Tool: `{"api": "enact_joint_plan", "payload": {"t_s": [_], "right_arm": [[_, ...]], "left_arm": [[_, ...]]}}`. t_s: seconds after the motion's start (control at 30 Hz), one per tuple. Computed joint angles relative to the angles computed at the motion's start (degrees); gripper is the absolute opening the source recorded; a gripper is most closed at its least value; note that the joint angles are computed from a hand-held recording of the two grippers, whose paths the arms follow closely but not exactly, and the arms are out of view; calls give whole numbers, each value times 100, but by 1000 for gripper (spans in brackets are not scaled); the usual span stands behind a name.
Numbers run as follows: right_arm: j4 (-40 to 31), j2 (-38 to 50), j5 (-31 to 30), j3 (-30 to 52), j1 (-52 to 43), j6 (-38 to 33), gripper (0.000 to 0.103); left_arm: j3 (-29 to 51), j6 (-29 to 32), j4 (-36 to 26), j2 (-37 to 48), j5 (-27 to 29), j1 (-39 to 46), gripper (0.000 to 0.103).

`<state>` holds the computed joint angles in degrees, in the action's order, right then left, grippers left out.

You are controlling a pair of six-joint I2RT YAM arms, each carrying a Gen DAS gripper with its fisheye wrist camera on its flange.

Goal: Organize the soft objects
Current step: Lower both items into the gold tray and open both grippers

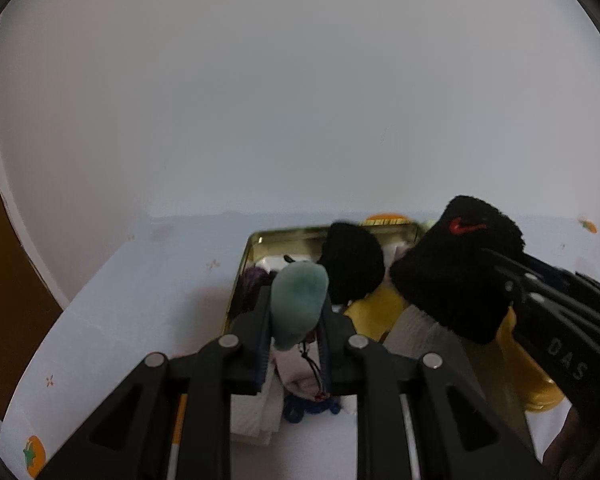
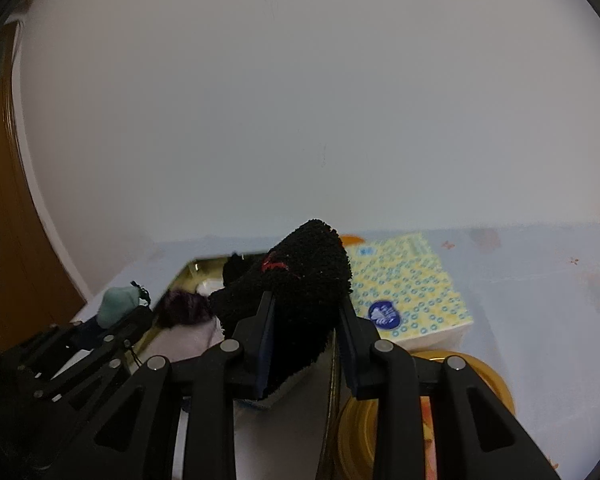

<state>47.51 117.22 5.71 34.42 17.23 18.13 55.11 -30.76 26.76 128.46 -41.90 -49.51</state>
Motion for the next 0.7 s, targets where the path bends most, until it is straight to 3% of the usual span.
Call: {"api": "enact_joint_plan", "payload": {"t_s": [0.2,0.3,0.37,0.43,0.47,0.57,0.7], "right_arm": [[-663,351,-584,483,-63,31,33],[-542,340,-768,404,-146,137,55],[-515,362,-963,398,-224,215,73],[-303,280,-1107,192,-272,345,73],[-125,290,-1189,110,-296,417,73],[439,258,-1298,-177,-316,553,73],[1783,263,-760,-844,-112,788,77]], "left_arm": [[302,-273,-581,265,295,127,18],[456,-362,-822,340,392,130,24],[566,-350,-1038,378,344,73,44],[541,-242,-963,364,-1,-108,91],[412,-178,-756,311,-254,-231,99],[145,157,65,405,-1088,-572,103],[-29,410,704,553,-1742,-836,103]]}}
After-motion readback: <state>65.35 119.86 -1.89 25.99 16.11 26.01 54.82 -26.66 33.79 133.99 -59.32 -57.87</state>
